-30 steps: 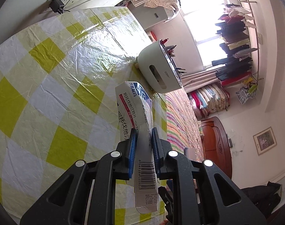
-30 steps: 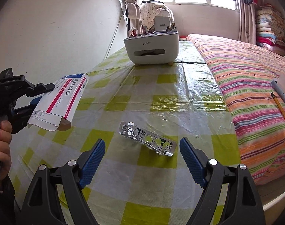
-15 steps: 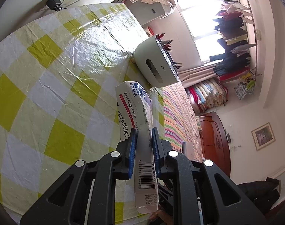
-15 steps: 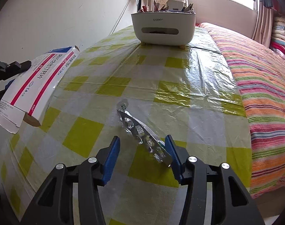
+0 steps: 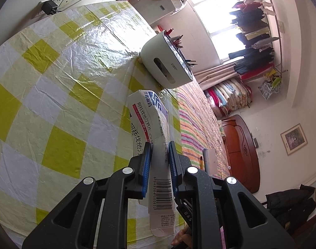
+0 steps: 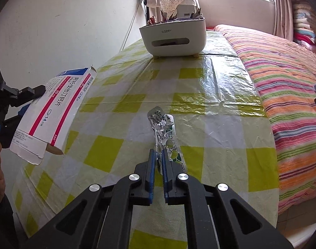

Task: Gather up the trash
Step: 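Lower the right tool over the silver blister pack and align fingers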

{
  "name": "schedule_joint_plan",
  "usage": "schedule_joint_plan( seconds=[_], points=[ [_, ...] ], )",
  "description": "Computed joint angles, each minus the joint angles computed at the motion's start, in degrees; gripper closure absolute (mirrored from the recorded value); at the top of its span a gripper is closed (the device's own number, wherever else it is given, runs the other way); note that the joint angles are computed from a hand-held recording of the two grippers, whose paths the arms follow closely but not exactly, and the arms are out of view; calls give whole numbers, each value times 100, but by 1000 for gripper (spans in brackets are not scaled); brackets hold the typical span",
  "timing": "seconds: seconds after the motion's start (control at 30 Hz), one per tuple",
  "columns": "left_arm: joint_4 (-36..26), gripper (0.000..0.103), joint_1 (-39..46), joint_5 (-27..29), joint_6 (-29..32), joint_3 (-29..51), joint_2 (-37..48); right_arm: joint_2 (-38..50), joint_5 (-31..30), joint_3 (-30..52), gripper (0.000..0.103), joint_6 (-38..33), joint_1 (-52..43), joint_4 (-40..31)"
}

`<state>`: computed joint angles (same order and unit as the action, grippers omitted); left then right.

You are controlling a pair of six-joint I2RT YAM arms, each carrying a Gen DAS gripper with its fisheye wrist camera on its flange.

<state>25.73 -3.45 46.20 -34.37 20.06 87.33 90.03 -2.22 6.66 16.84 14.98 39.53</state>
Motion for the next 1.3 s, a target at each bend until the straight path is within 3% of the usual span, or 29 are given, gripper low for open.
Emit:
schedule_joint_plan(
  seconds=[0.2,0.4,0.63,0.67,0.73,0.77,0.8,1.03,1.1,1.2,1.3],
  points=[
    [26,86,-115,-1,-16,-26,-12,-463,402,-183,96,161,349,-157],
    [-86,86,-50,50,117,14,58,-190,768,-101,96,172,474,-63],
    [-178,86,-25,102,166,29,38,125,742,96,95,66,451,-67],
    [-198,86,-35,102,182,38,43,174,871,156,91,43,531,-119],
    [-227,86,-43,103,191,63,73,198,1001,238,62,-65,642,-212],
    [-234,86,-38,111,190,72,86,172,1127,215,34,-68,717,-160],
    [-254,86,-30,121,203,104,121,120,1272,169,27,-89,807,-85],
    [-280,85,15,193,213,146,201,25,1532,445,27,-586,770,-377],
    [-286,85,36,201,227,143,214,260,1410,572,27,-597,608,-359],
    [-304,85,94,239,224,173,258,524,697,657,27,-281,207,-281],
    [-311,85,138,268,209,182,278,502,607,687,27,-214,196,-264]
  ],
)
